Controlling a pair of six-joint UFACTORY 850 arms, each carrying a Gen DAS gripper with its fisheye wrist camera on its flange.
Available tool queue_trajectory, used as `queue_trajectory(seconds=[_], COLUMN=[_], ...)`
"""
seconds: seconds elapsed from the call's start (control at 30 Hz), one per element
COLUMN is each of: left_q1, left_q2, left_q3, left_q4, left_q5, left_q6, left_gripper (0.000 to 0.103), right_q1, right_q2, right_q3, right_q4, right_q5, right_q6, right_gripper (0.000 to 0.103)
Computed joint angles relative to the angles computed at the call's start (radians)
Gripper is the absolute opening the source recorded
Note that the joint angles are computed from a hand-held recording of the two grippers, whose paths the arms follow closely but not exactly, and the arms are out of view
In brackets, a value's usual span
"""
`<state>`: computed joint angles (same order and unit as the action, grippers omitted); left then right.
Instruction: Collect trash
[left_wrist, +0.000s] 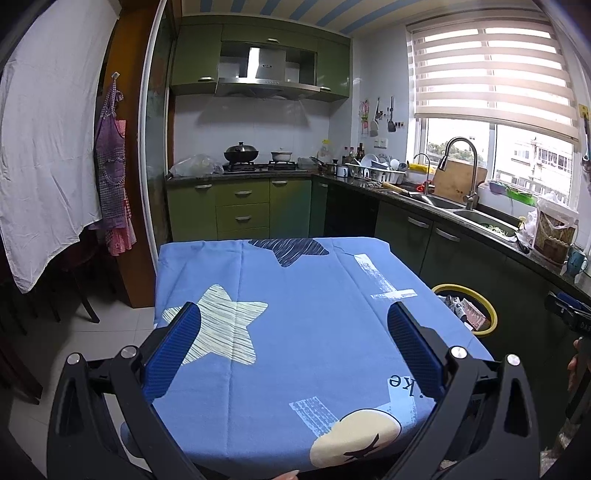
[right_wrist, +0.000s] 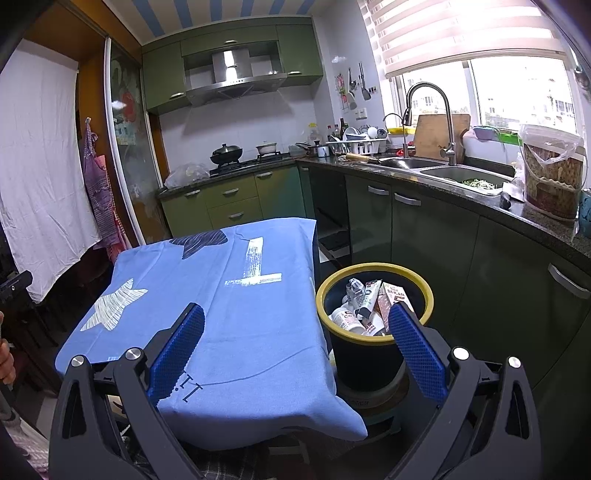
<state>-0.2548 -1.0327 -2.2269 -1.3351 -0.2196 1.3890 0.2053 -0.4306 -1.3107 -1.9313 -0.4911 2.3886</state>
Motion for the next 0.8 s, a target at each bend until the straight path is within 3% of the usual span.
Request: queue_trajectory(seconds=[0.8], left_q1=[0.001], left_q2=[-0.005], left_q3=[-0.009], left_q4=[0.035], left_q5=[-0.013], left_q6=[-0.029], left_gripper=[0.096], right_q1=[0.004], right_q2=[-0.005], right_q3=[-0.007], right_q4=[0.000], right_q5=[0.007], right_q6=[0.004], right_gripper=[0.098])
